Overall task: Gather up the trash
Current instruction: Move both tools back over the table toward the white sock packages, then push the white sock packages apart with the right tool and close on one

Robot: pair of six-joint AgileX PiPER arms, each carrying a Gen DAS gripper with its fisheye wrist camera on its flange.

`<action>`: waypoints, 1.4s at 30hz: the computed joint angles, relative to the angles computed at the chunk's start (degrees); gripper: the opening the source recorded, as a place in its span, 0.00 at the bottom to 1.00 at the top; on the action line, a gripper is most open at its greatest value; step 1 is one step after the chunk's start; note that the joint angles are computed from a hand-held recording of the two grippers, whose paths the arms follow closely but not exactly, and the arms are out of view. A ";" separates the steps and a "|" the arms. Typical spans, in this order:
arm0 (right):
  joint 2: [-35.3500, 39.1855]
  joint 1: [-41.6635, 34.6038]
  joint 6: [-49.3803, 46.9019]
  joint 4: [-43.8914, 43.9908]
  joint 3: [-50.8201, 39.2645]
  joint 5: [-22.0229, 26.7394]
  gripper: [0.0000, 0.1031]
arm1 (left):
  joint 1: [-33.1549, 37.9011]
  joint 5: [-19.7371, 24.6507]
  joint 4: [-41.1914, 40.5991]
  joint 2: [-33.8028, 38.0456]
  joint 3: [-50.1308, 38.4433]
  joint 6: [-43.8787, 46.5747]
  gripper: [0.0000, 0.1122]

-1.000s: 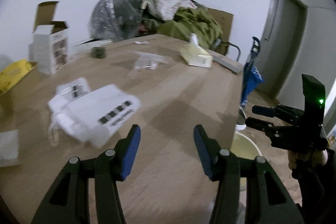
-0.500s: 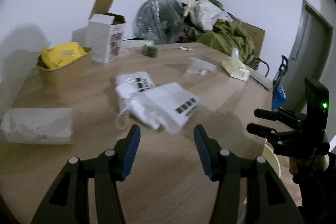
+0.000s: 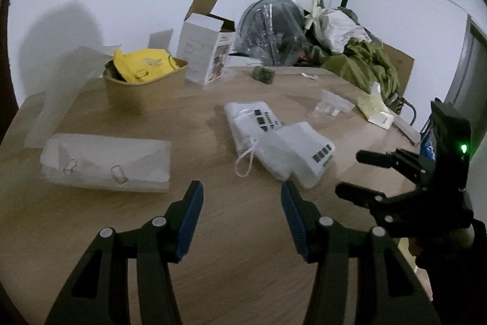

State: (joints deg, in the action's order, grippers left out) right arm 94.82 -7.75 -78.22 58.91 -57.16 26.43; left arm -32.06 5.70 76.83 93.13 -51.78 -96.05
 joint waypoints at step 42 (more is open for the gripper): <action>19.69 -3.44 25.80 -19.15 -26.97 4.62 0.87 | -1.49 12.26 -75.54 20.20 -29.14 79.05 0.52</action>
State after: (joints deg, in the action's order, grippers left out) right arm 114.51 -11.19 -52.42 39.76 -84.13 31.05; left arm -33.55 17.96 1.28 113.34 -80.93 -17.00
